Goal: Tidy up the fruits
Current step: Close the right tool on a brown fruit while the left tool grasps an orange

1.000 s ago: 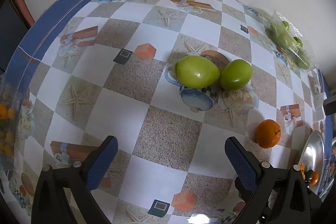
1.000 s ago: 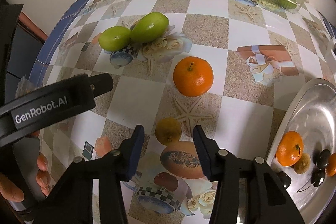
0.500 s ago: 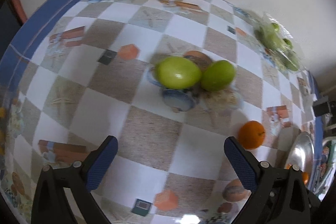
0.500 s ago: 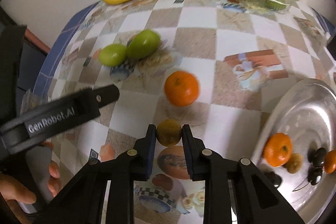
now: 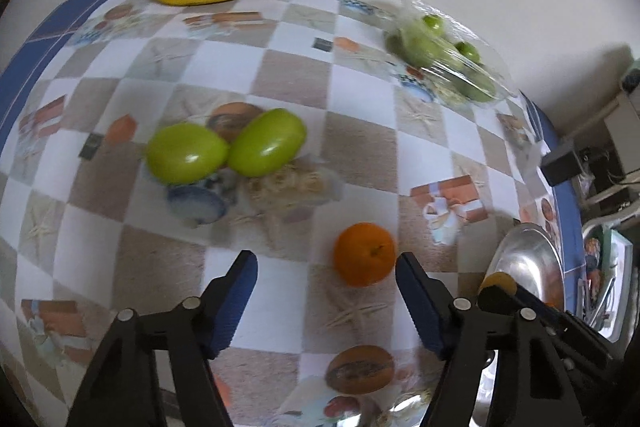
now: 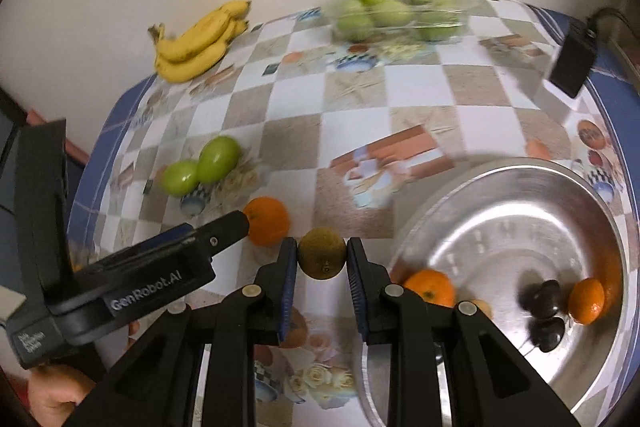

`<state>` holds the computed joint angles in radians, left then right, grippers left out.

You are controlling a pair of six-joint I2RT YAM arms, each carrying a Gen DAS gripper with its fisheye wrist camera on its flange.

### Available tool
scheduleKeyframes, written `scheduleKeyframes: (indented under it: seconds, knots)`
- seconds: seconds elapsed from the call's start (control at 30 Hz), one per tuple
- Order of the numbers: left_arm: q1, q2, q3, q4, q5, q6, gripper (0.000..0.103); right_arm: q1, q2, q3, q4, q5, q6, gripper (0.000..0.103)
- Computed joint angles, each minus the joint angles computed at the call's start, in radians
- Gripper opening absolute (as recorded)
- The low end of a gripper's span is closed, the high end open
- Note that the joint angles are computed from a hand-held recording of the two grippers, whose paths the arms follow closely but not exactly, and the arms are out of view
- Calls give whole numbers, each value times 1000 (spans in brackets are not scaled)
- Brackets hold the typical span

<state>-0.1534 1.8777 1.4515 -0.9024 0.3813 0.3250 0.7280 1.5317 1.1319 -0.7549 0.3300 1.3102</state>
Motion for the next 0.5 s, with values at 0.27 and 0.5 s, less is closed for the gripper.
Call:
scheduleKeyframes:
  seconds: [0.27,0.5]
  knots:
    - [-53,-2,-30,43,-20,2,50,-8,-96,-89,18,16,49,26]
    - [-84,-14,-65,86,-46,-6,43,-9,-103,-95,31,14,42,26]
